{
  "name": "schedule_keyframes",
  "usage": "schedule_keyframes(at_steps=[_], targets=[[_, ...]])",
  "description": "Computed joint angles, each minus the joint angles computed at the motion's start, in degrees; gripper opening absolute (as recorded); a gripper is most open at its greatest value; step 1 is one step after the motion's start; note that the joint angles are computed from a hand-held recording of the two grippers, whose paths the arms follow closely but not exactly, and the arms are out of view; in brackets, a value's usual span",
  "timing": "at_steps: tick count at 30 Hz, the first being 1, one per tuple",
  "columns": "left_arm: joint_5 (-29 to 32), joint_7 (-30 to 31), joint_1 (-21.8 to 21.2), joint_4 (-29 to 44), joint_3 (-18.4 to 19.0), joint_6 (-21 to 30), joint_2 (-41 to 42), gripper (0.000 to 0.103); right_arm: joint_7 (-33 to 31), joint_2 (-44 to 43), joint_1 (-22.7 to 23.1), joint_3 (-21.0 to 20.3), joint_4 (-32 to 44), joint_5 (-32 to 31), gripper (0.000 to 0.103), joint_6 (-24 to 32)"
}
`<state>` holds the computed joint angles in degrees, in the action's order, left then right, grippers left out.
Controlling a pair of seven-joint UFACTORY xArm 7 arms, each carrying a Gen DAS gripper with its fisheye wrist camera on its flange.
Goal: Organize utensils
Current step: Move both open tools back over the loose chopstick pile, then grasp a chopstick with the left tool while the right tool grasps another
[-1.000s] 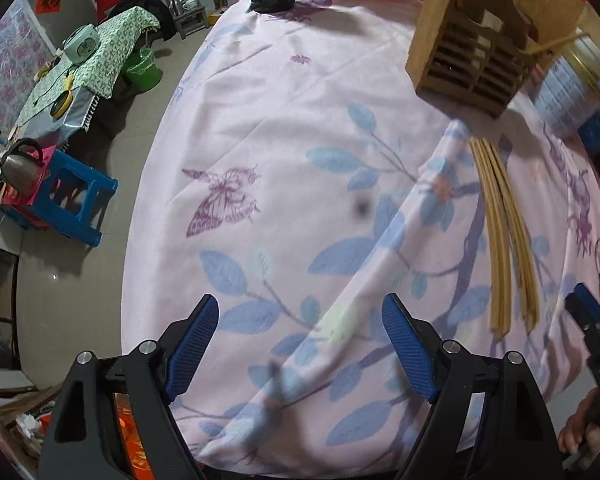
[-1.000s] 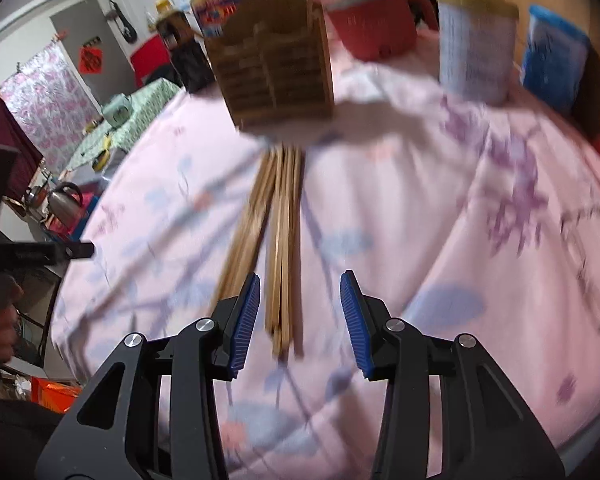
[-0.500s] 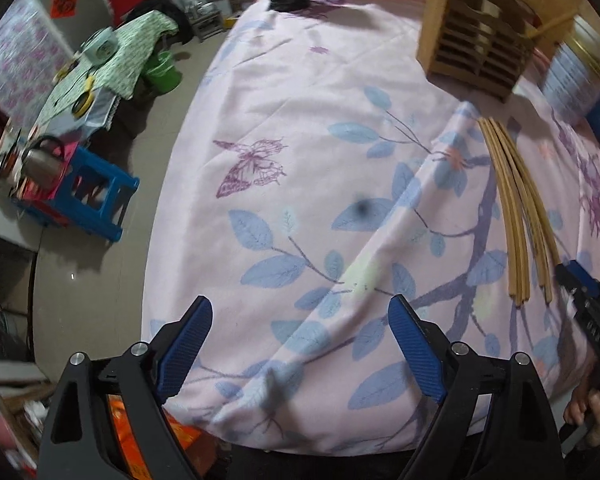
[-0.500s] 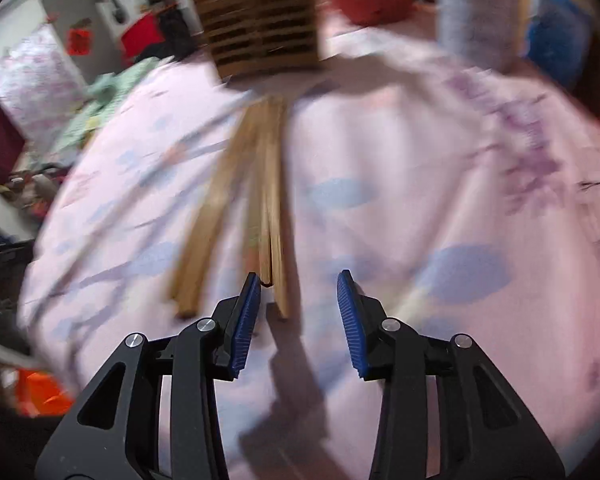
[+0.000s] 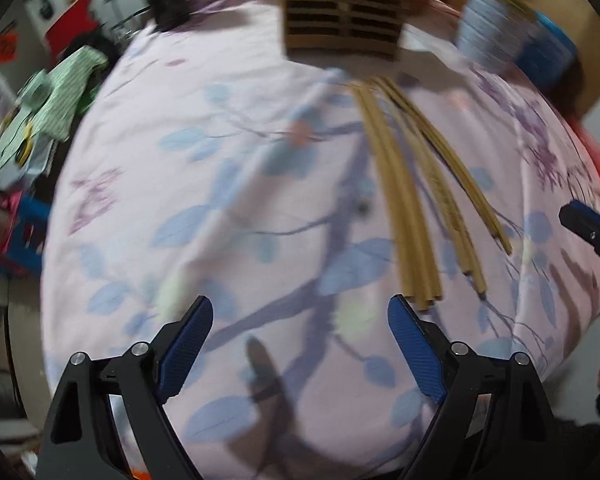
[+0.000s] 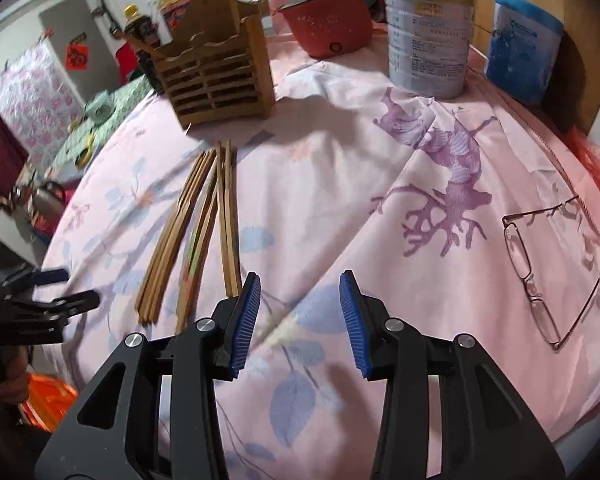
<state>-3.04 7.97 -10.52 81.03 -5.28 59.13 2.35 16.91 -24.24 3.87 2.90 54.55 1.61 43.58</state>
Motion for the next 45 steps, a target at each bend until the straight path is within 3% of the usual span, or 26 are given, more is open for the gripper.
schedule_keyframes(at_steps=[10,17,24,26,30,31,33,42,45], targets=[[0.15,2.99,-1.16,-3.86,-0.68,-6.61,0.60,0.082,-0.71,-3.79,-1.69,0.18,-1.96,-3.26,0.042,1.20],[0.45,6.88,-1.50,-6.08,-0.83,-8.99,-0.86,0.082,0.37,-4.01,-1.75,-0.35,-3.10,-1.77,0.042,0.29],[1.39,6.41,-2.25,-5.57,-1.26,-12.01,0.50,0.083,0.04,-2.68,-0.47,-0.43,-3.04,0.28,0.042,-0.31],[1.69,5.91,-2.40,-5.72,-1.26,-13.10,0.58,0.078,-0.49,-2.40,0.05,-0.40,-2.89,0.71,0.042,-0.71],[-2.57,7.26,-1.48,-3.94,-0.75,-11.41,1.32,0.019,-1.90,-1.86,1.12,-0.61,-2.61,1.98,0.042,-1.91],[-2.44,7.06,-1.33,-3.59,-0.62,-11.03,1.49,0.011,-2.27,-1.59,1.40,-0.70,-2.51,2.40,0.042,-2.14],[-3.12,7.17,-0.82,-3.15,-0.34,-10.27,1.65,0.007,-2.91,-1.03,1.81,-0.80,-2.29,3.08,0.042,-2.25],[-2.72,5.15,0.19,-3.45,0.10,-9.54,1.18,0.009,-8.99,2.01,4.44,-0.56,-1.63,5.96,0.041,-3.03],[-2.36,4.78,0.18,-3.55,0.03,-9.70,1.12,0.009,-10.27,3.01,4.99,-0.36,-1.81,6.43,0.033,-3.96]])
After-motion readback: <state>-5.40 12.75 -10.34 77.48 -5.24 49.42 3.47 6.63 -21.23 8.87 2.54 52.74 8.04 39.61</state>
